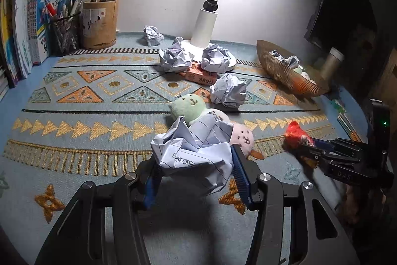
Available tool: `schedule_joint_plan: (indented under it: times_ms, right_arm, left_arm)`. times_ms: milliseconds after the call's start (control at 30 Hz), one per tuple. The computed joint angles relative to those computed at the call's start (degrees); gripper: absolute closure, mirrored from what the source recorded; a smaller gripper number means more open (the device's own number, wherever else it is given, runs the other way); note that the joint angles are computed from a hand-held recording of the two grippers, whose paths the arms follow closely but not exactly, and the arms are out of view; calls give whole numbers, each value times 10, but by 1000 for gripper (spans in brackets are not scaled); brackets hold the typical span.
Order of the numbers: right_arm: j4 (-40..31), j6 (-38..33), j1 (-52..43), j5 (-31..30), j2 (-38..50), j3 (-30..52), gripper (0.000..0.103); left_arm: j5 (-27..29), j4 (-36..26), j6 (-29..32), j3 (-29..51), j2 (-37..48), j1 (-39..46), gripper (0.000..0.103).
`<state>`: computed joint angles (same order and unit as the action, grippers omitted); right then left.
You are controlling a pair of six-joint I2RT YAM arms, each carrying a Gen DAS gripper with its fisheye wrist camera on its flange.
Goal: Organize objects
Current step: 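Carry the paper ball and red snack bag over the amber bowl and open both tools, then withdraw both open tools from the bowl back toward the pile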
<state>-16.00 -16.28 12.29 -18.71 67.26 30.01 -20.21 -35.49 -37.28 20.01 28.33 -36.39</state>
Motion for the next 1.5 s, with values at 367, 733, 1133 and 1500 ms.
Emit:
schedule_joint_plan:
  times_ms: [367, 733, 1133, 1500]
  right_arm:
    - [-59, 59, -247, -153, 103, 251, 76]
    - [-11, 117, -225, -7, 334, 497, 27]
    - [-51, 96, -211, -131, 55, 262, 21]
    - [240, 92, 215, 310, -3, -22, 8]
  left_arm:
    - [133, 291, 95, 284, 431, 14, 54]
    - [245, 321, 51, 565, 752, 81, 13]
    - [-60, 195, 19, 196, 212, -33, 13]
    - [-22, 47, -36, -19, -44, 73, 11]
